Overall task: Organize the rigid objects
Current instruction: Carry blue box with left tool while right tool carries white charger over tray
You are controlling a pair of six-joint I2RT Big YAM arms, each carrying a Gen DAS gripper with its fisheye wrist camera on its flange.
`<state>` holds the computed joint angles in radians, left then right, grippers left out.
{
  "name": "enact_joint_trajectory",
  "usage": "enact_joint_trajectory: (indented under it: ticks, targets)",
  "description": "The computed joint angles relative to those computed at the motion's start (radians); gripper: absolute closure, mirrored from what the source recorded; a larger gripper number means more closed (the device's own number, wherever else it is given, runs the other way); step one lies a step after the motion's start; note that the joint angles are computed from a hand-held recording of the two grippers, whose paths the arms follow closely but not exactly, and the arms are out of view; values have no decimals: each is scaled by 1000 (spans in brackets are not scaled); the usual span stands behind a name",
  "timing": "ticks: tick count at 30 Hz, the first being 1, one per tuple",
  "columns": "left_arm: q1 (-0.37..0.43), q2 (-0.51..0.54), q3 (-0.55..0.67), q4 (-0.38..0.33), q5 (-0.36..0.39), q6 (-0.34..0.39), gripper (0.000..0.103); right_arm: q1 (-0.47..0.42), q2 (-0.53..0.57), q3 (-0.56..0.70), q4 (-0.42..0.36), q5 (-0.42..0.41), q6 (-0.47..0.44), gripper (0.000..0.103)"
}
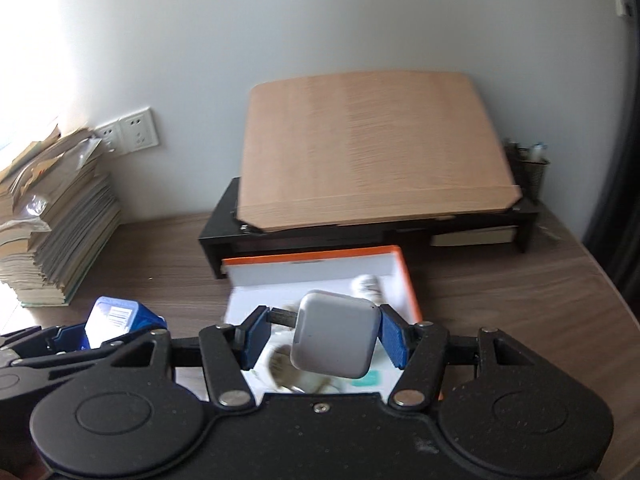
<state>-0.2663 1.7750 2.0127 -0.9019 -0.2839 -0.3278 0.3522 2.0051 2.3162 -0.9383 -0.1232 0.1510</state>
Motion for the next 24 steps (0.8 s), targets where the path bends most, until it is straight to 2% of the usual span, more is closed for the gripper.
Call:
enact_joint_trajectory:
  ticks: [9,17,24]
  targets:
    - [-63,10,4,16,-36,6,42,-40,-96,-145,77,-32,-3,32]
    - [-86,21,22,3,-76,0,42,-49,-109,-166,91,-53,-12,32]
    - [-93,28,31,-4,-90,-8,42,-57,-83,-126,69,-70,-21,32]
